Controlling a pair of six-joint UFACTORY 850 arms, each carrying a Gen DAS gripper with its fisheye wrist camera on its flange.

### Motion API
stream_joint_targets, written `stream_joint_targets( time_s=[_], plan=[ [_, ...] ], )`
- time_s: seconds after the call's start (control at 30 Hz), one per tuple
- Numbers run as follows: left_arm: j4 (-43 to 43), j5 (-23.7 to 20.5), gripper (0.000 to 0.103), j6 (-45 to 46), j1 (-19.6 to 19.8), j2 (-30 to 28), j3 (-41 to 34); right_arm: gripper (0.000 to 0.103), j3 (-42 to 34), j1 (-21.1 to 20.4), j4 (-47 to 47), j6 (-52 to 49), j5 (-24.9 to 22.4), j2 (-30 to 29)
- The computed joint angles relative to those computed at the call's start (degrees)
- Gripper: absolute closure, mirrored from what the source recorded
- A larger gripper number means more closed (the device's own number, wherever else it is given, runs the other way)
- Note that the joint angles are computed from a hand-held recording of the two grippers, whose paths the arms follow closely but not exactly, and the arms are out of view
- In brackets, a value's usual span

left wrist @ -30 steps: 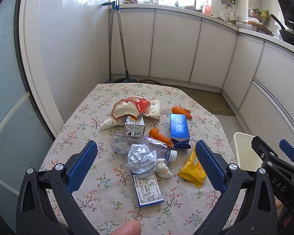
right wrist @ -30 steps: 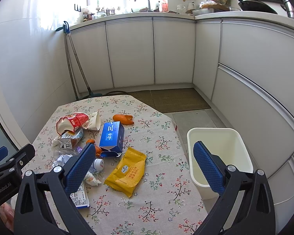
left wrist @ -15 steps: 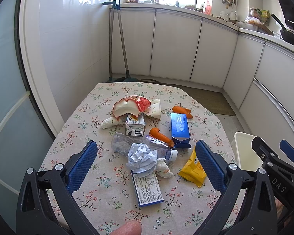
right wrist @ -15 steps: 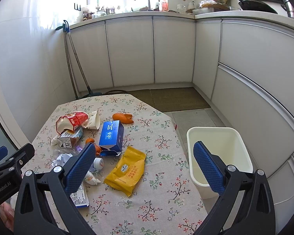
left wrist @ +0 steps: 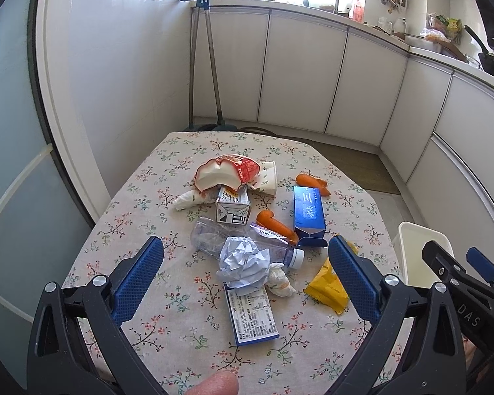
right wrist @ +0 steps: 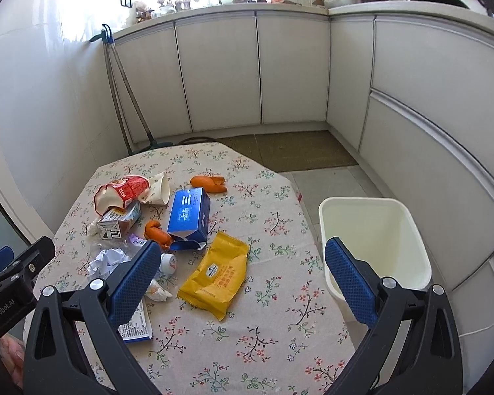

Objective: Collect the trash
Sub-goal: 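Grasp the milk carton with the left tool while the right tool grasps the blue box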

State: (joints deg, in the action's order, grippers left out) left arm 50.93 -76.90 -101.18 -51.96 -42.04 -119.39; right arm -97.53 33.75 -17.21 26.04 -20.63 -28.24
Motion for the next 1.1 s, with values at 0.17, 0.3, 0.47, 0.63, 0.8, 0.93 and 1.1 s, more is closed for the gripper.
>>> stream_joint_targets(
  time_s=[0.17,0.3,0.47,0.63,0.8,0.93,1.1],
  plan=[
    [-2.0,0.4,0.007,-2.3,1.3,1.9,3.2,0.006,-6.5,-1.1,13.1,-9.5,-9.7,-4.5],
    [-5.6,5.3,0.007,-5.0,3.2,5.6,8.4,0.006,-10.8,-1.5,14.3,-9.9,-15.1,-7.1],
    [-8.7,7.3,0.007,-4.8,5.6,8.1,10.1,0.006,-21.3,-1.9,17.5,-10.5,-22.4,-12.7],
    [-6.6,13.4,0.007,-8.2,8.6,13.1,15.1,0.006,-30.4,-2.6,24.1,-12.6,-26.5,-17.8],
    [-18.0,27.1,0.007,-1.2,13.6,15.3,21.2,0.006,-32.4,-3.4,27.2,-12.9,-27.2,-20.7],
    [-25.7,32.3,0.007,0.5,16.4,14.0,23.6,0.006,-37.8,-4.2,28.7,-13.0,-30.5,-24.6],
    [-25.1,35.3,0.008,-0.8,18.9,12.8,23.4,0.006,-46.0,-4.6,30.0,-12.9,-34.5,-29.6]
  ],
)
